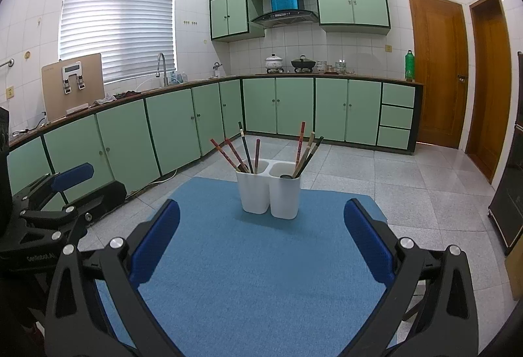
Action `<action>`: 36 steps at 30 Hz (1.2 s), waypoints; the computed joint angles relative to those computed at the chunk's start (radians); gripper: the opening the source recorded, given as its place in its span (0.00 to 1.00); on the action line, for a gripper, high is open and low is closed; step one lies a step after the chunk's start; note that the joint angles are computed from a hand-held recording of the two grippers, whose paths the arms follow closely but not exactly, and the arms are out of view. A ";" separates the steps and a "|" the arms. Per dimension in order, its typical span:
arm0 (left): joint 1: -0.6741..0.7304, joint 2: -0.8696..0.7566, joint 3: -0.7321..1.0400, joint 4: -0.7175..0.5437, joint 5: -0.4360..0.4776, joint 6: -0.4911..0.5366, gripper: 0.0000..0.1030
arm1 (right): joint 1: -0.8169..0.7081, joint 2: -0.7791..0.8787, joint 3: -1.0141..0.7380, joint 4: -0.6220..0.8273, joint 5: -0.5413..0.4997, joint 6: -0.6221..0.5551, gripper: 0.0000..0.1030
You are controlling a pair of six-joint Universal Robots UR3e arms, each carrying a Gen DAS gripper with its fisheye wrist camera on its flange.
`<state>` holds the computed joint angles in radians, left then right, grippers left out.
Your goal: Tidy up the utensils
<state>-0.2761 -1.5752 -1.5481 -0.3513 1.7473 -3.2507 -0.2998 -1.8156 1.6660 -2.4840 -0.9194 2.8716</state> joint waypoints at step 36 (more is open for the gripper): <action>-0.010 0.001 0.013 -0.018 0.013 0.000 0.94 | 0.011 -0.004 0.003 -0.003 -0.010 0.004 0.95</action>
<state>-0.2865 -1.5739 -1.5348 -0.3692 1.7602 -3.2506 -0.2887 -1.8192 1.6692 -2.4866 -0.9291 2.8755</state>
